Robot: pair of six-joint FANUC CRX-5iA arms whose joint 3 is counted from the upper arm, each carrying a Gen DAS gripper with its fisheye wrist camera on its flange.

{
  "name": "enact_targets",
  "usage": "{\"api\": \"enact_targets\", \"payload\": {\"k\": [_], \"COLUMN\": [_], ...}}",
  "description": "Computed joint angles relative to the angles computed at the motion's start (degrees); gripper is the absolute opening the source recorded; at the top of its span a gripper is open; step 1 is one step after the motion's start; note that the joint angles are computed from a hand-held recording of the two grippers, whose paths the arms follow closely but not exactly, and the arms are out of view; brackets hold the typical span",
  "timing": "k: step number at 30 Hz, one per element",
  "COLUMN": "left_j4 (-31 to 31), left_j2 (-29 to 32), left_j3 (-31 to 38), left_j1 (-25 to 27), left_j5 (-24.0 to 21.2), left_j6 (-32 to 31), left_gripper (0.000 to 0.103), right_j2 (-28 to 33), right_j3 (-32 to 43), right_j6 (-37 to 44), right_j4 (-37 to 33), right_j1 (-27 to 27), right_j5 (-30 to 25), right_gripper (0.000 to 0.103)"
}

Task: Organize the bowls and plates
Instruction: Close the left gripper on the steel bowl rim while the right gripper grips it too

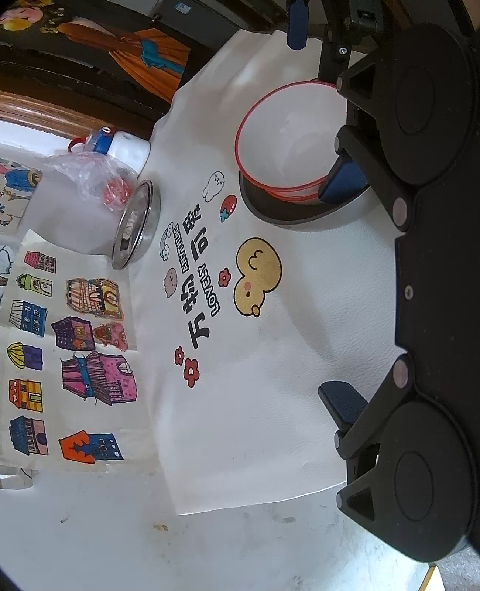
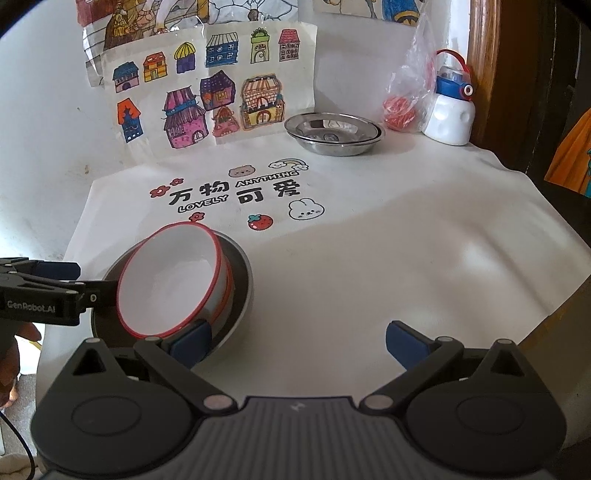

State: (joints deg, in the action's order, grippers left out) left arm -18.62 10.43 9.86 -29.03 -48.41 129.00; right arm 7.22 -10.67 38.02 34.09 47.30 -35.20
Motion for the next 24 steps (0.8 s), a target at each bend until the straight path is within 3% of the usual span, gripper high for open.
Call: {"api": "enact_targets", "payload": {"k": [6, 9, 15, 21, 24], "left_j4": [-0.07, 0.43, 0.33, 1.72, 3.75], "left_j2": [0.37, 0.07, -0.31, -0.74, -1.13], "left_j3": [0.45, -0.25, -0.99, -1.96, -2.94], "left_j1": [-0.08, 0.11, 0.04, 0.36, 0.93], "left_j5": [-0.12, 0.93, 2.37, 4.13, 5.70], "left_j6": [-0.21, -0.12, 0.16, -0.61, -1.90], "left_gripper": [0.098, 0.094, 0.086, 0.074, 0.063], "right_j2": [-0.59, -1.39, -2.41, -3.34, -3.57], "right_j3": [-0.87, -1.98, -4.62, -6.37, -6.23], "right_j6": [0.15, 0.09, -5.56, -8.87, -9.25], "right_j4": [-1.56, -2.96, 0.09, 0.73, -0.96], "right_j1": [-0.66, -1.15, -1.13, -1.18, -1.01], "right_j5": [2.19, 4.46, 7.19, 9.95, 10.84], "right_gripper": [0.102, 0.097, 0.091, 0.074, 0.057]}}
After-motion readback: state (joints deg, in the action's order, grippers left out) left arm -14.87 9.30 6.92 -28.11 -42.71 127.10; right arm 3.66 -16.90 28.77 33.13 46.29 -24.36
